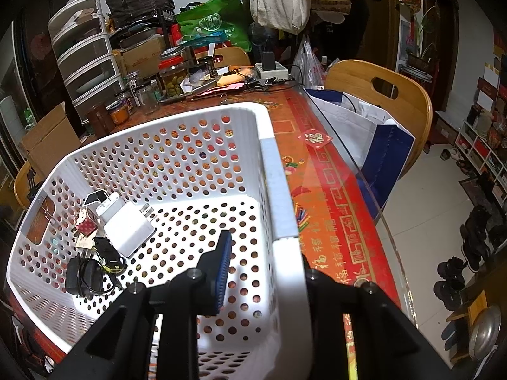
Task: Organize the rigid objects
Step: 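Grasp the teal three-port USB charger with the left tool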
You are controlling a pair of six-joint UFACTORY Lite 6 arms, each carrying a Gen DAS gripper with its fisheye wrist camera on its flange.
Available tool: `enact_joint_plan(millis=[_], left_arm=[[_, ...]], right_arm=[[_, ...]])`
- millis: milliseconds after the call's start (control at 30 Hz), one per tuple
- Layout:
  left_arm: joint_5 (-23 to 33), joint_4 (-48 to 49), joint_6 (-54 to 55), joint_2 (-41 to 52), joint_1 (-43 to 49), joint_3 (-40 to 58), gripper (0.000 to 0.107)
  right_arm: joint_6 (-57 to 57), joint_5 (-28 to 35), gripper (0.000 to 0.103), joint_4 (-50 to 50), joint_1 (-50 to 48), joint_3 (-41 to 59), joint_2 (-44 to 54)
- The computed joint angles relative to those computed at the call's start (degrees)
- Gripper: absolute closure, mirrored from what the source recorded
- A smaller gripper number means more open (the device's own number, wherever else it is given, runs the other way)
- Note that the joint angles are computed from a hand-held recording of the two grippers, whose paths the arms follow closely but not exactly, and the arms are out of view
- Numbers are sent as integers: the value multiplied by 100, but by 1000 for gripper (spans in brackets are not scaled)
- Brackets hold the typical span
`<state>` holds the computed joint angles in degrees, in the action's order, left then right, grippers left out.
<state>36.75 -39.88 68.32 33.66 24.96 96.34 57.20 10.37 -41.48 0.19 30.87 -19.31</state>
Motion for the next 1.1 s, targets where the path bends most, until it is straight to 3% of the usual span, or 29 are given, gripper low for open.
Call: enact_joint_plan(millis=[133, 300, 400, 500, 700, 900, 1000, 1033, 1100], left_arm=[[-596, -367, 877, 47, -190, -839, 4], [-1250, -2170, 3082, -563, -555, -2310, 4], [-1812, -2262, 3060, -449, -937, -2393, 4], [-1832, -1944, 2632, -141, -1055, -2160, 4], [-2193, -2197, 2691, 287, -1250, -1891, 6], [-2054, -2288, 2633, 478, -1172, -1711, 19], [-1996, -2712, 3040, 383, -1156, -1854, 38], [-1966, -2880, 3200, 339, -1151, -1920, 54], [-2090, -3330, 3657, 203, -1205, -2133, 59]], right_arm=[[-69, 56, 76, 85, 16, 33, 15], [161, 203, 76, -101, 89, 70, 35], [123, 226, 76, -73, 80, 94, 57], [75, 207, 76, -48, 58, 76, 46], [53, 177, 76, -45, 32, 54, 23], [55, 197, 76, -44, 34, 69, 29], [55, 202, 76, -42, 34, 69, 28], [66, 213, 76, -52, 37, 69, 26], [-12, 226, 76, 8, 18, 97, 46]])
